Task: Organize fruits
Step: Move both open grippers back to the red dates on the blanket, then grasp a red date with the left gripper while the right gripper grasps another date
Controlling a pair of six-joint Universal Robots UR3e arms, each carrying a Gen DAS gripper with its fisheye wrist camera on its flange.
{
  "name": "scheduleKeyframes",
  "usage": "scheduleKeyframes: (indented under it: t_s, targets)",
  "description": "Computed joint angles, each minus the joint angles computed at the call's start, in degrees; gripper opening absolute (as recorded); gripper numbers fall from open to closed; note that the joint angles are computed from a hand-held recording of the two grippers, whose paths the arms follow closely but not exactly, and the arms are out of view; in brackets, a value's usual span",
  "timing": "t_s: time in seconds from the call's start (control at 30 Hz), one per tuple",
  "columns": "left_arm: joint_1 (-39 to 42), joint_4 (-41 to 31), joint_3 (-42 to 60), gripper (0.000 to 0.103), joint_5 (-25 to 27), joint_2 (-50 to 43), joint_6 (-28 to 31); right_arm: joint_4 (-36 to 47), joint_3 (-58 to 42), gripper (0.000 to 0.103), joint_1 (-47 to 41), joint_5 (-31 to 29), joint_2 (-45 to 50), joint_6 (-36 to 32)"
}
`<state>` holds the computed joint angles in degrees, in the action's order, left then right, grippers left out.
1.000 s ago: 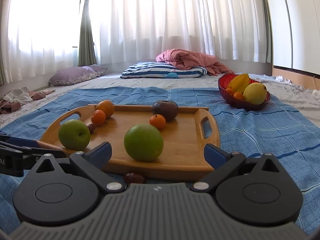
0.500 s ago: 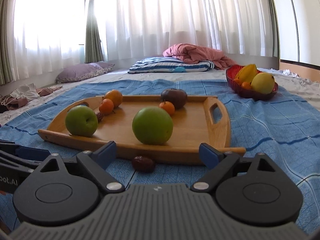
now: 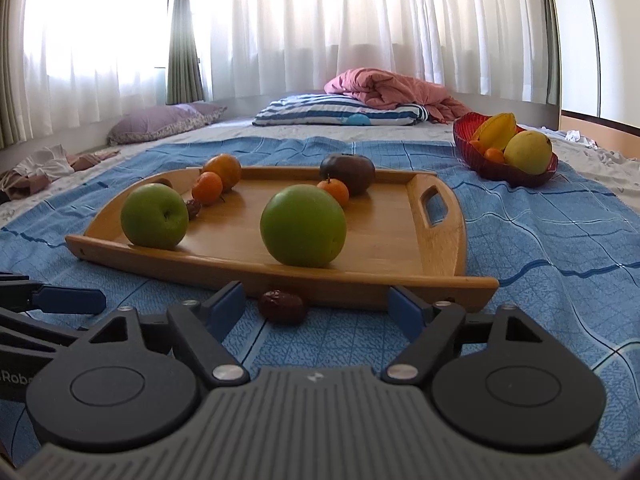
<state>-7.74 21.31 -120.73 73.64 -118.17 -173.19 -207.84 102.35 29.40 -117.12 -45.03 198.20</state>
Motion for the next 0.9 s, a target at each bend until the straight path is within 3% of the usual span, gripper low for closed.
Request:
scheduleKeyframes:
  t_s: [0.13,0.43,0.63,0.9]
  targets:
    - [-1.6,0.2,0.8,0.049,3.1,-0.5,0.2,0.5,-0.2,0.085,0.1,0.0,0.0,-0.5]
    - [-1.8,-0.2,1.0,0.028,3.1,-0.3,0.6,4.2,-1.8,0.078,0.7,-0.3,0.1,-1.6]
    - [-1.4,-1.5,1.0,0.021,1.9,0.3,0.3,5.1,-1.9,0.073,0.6,0.2,-0.1,-1.5]
    - [-0.6,-2.3,0.7,0.019,0.9,1.1,0.2,7.3,-2.6,0.064,1.6,-0.1,-1.3,-1.9]
